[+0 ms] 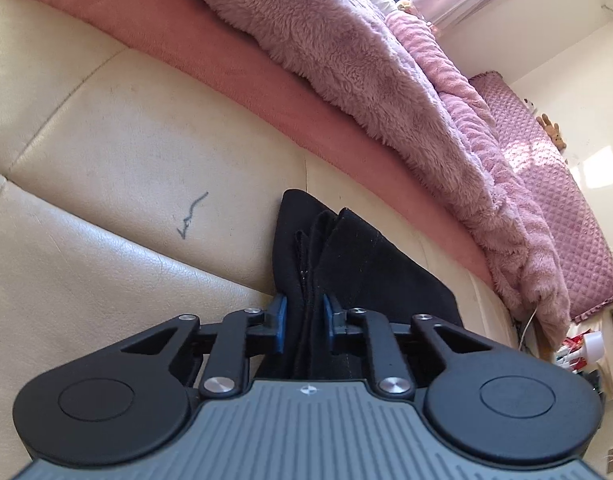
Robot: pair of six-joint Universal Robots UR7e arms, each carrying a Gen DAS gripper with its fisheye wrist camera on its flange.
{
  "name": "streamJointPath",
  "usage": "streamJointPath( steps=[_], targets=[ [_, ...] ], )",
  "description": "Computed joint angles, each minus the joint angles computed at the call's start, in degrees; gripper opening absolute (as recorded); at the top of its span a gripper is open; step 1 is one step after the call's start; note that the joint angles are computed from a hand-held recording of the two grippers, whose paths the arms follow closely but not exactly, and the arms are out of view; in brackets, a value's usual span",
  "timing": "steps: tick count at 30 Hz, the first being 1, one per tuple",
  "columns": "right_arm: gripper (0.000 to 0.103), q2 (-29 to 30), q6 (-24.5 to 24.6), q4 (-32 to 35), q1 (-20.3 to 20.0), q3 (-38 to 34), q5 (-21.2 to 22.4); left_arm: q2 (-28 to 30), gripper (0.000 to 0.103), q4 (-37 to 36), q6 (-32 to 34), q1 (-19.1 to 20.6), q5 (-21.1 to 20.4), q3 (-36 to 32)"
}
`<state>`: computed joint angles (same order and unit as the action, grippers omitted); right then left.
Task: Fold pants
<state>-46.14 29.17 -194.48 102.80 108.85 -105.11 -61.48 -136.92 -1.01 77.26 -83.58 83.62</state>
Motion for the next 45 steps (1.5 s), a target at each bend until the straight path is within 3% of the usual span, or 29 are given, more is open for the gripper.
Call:
streamJointPath(
  steps=[7,13,27,34,40,42,45],
  targets=[
    [0.012,-0.7,-2.5,3.1,2.5,-2.0,-0.4,-2.1,0.018,-2.2,3.2,-1.6,3.1,1.7],
    [0.012,2.4,-3.3,7.5,4.4,-8.4,1.7,-3.8,0.018,-1.4,4.1,-0.6,3.9,-0.9],
    [0.012,20.9,-5.0,27.3,6.3,-39.0,6.9,2.1,0.018,7.1,7.2,3.2,9.5,-19.3],
    [0.012,26.4,-6.8,35.9,5.3,-48.4,4.6,3.8,0.018,6.3,6.3,5.7,10.0,-19.6],
    [0.012,27.3,-6.7,37.6,4.6,-48.9,2.7,4.1,0.02,4.4,7.9,6.6,9.3,-18.9],
    [0.013,27.4,-6.6,37.2,4.6,-48.9,2.2,3.9,0.023,3.8,8.8,6.2,10.4,-18.4],
    [0.016,27.8,-7.6,39.1,5.3,-50.3,0.2,3.4,0.037,1.2,11.1,5.0,14.5,-16.6]
  ],
)
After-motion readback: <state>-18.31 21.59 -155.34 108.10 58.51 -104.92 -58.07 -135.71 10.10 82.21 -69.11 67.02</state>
